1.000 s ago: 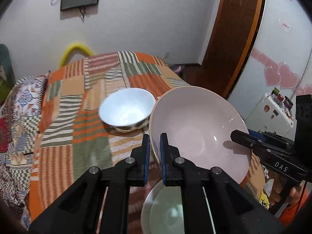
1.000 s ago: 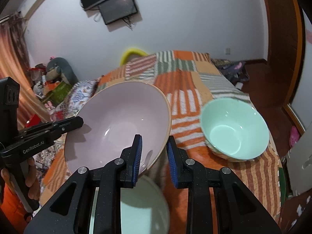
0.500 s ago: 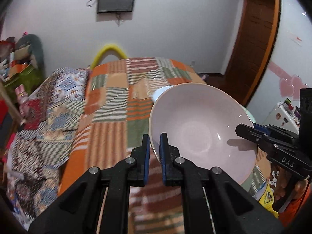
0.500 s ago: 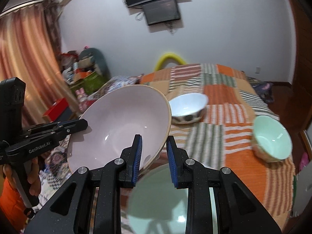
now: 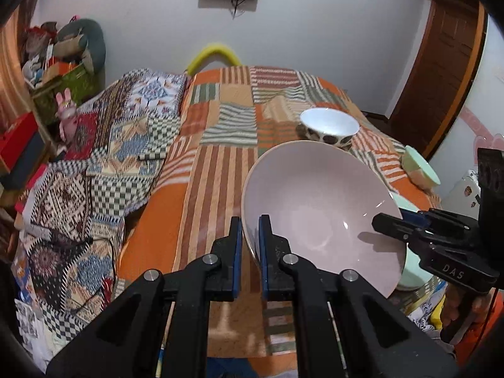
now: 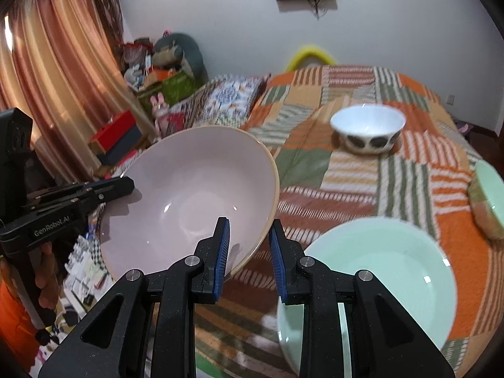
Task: Organize plates and bowls
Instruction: 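Lift the pink bowl with both grippers and carry it beside the plates, then lower the pink bowl onto the bedspread and open both grippers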
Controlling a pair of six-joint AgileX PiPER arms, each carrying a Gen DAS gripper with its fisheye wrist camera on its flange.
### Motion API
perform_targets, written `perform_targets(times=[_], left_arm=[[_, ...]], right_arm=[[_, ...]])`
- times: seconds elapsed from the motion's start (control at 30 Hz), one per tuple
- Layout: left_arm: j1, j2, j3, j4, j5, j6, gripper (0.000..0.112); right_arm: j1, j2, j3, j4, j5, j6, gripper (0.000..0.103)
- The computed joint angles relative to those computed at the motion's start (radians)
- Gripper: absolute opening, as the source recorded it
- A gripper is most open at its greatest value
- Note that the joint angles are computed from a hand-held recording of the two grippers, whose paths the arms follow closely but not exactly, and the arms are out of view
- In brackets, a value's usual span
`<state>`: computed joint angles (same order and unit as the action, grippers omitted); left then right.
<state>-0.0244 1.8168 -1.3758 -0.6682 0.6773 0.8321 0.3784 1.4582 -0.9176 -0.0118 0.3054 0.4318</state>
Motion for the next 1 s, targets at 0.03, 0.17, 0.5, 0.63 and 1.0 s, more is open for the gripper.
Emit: perform_targets(times=[0.03, 0.17, 0.5, 0.63, 1.0], left_arm=[[0.007, 0.011, 0.003, -0.006, 0.001, 0.008, 0.008], [0.019, 0.065, 0.009, 0.001, -0.001, 0.010, 0.008], [0.029, 0.141, 0.023, -0.007, -0.020, 0.010, 0.008], [0.027, 0.159, 0.028, 0.002, -0.034, 0.000, 0.008], [0.034, 0.187, 0.013, -0.006, -0.023, -0.006, 0.008]], right_arm=[[0.010, 0.005, 0.001, -0.009, 0.006, 0.014, 0.023], [0.026, 0.039, 0.006, 0.014, 0.011, 0.006, 0.023], [0.046, 0.122, -0.018, 0.040, 0.043, -0.018, 0.023], [0.047, 0.155, -0.036, 0.049, 0.050, -0.033, 0.023], [0.039, 0.170, -0.055, 0.094, 0.061, -0.084, 0.026]])
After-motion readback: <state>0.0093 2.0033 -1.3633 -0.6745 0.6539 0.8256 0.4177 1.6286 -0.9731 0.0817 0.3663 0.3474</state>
